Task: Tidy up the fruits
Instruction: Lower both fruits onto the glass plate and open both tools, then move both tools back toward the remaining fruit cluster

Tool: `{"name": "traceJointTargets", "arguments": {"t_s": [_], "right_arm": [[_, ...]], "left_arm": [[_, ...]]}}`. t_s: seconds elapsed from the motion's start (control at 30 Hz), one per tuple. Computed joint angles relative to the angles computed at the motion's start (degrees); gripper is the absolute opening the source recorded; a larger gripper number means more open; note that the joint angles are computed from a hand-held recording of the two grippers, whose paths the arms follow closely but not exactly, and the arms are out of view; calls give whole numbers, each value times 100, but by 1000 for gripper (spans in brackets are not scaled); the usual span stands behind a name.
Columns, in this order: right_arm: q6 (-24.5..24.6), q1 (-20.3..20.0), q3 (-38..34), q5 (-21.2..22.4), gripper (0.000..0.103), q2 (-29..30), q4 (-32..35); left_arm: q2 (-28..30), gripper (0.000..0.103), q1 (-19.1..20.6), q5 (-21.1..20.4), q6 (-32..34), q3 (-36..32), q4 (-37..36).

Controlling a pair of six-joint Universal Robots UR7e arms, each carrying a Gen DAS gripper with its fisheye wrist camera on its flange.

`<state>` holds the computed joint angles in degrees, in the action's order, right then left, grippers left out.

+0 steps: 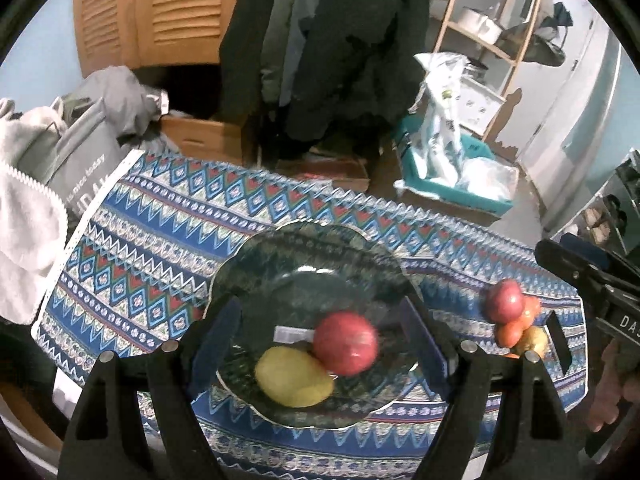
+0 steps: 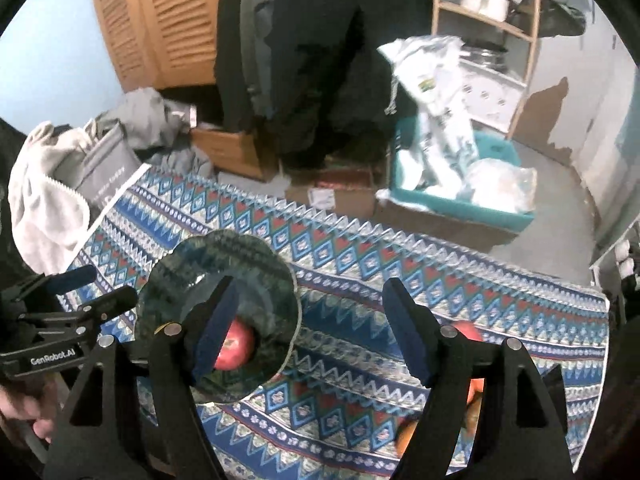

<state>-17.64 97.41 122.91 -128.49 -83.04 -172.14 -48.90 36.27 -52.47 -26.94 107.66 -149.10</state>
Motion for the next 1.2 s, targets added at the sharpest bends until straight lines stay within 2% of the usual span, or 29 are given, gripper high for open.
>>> {"name": "traceJointTargets", "arguments": {"t_s": [0.53, 0.77, 0.83, 0.93, 1.2], "right_arm": [[-176, 35, 308, -190, 81, -1201, -17], [-253, -152, 450, -217, 86, -1704, -27], [-258, -226, 498, -197, 87, -1862, -7], [-282, -359, 567, -140, 88, -2104, 53], [-257, -736, 700, -10, 89, -2667, 284]], "left_arm": [[234, 87, -550, -214, 320, -320, -129], [426, 89, -733, -323, 384, -539, -102], [479, 93, -786, -346, 412, -584, -115], [586, 93, -858, -410, 485, -676, -142], [891, 93, -1005, -614, 596, -965, -22]]}}
